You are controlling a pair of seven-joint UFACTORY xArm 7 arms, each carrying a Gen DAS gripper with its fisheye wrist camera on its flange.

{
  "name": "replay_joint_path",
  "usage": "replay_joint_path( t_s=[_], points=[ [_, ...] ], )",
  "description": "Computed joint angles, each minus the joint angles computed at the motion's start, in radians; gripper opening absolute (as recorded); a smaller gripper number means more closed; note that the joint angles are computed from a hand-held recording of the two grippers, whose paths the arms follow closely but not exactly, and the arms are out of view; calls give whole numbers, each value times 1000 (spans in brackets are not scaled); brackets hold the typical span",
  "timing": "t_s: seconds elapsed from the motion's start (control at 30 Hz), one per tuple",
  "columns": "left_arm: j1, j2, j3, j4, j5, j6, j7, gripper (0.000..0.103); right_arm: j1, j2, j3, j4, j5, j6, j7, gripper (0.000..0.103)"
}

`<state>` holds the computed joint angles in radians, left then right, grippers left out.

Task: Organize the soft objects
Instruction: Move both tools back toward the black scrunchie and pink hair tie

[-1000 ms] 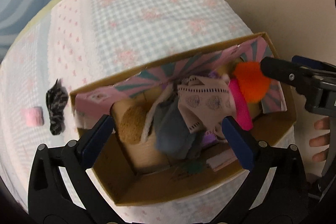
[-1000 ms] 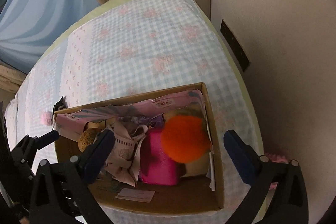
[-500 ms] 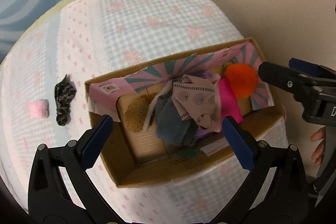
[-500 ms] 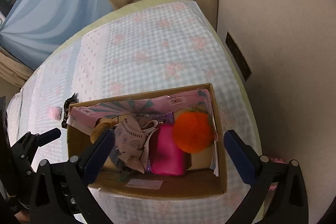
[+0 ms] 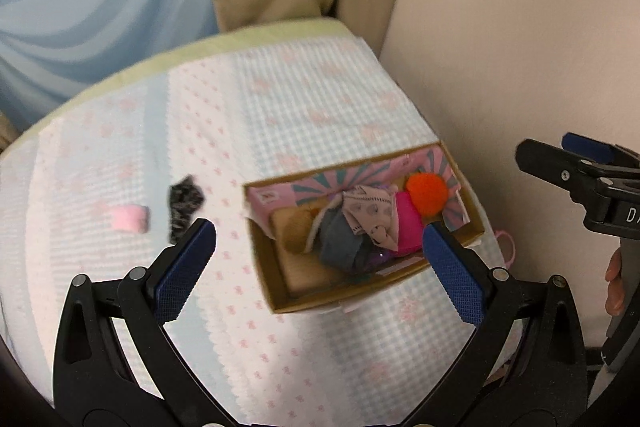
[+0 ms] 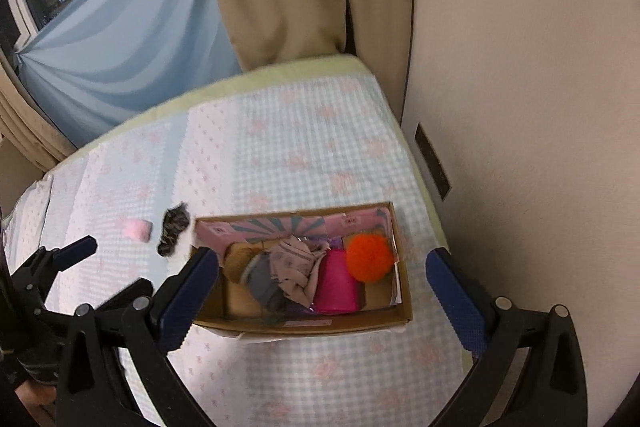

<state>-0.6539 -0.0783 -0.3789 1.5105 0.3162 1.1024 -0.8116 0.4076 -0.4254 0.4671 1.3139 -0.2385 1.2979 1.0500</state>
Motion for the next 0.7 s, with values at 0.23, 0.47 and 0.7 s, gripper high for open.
replay_joint_path(
  t_s=[0.23,0.47,0.7],
  points=[
    [71,-251,1,-100,-30,26,13,103,-10,104,184,252,-185,179,126,103],
    [152,-468,6,-152,-81,98,66,103,84,367,416,563,-476,433,255,103],
    [223,-638,68,-234,-134,134,172,103,427,688,443,866,-825,602,323,103]
  ],
)
